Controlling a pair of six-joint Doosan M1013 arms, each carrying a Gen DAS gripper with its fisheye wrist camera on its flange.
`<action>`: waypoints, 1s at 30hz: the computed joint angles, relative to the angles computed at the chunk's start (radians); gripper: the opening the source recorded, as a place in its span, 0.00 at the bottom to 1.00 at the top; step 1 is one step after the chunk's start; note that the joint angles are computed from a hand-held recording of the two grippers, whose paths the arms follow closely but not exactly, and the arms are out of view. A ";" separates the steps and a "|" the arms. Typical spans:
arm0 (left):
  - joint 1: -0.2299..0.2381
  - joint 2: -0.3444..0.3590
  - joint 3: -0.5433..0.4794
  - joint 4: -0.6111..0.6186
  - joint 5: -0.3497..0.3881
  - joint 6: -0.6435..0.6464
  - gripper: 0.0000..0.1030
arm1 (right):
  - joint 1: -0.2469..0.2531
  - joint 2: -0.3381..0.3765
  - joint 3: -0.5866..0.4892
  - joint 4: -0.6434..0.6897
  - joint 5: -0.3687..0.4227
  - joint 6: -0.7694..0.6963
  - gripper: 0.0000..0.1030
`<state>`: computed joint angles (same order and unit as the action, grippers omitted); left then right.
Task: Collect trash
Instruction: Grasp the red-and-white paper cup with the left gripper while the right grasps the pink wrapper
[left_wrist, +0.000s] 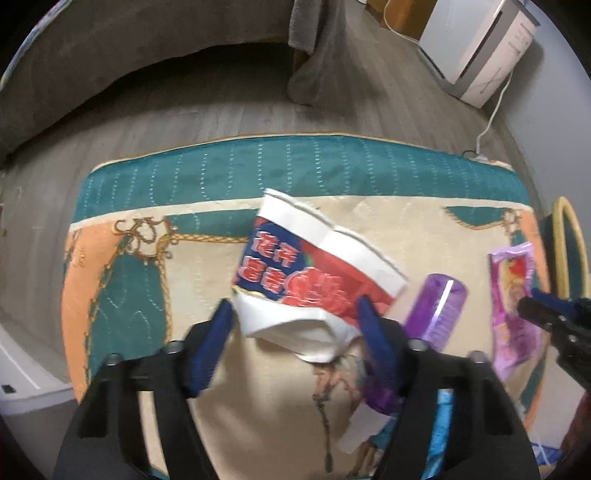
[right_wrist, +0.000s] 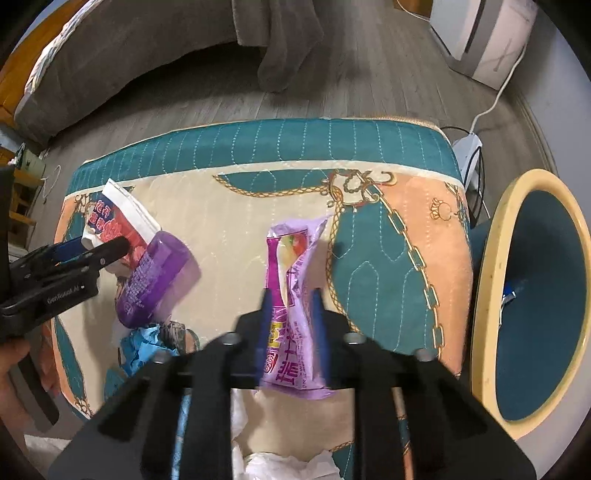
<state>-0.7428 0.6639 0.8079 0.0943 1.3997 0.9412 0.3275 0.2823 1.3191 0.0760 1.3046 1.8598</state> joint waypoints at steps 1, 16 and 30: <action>-0.003 -0.001 -0.002 0.007 0.003 -0.002 0.60 | 0.000 -0.001 -0.001 0.001 -0.003 -0.001 0.10; -0.019 -0.048 0.029 0.153 -0.026 -0.066 0.45 | 0.000 -0.040 0.011 -0.015 -0.078 0.020 0.04; -0.066 -0.084 -0.004 0.280 -0.113 -0.066 0.45 | -0.008 -0.102 0.040 -0.059 -0.165 0.079 0.04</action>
<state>-0.8087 0.5795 0.8034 0.3742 1.2864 0.8755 0.3198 0.1801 1.3593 0.0168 1.1394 1.9389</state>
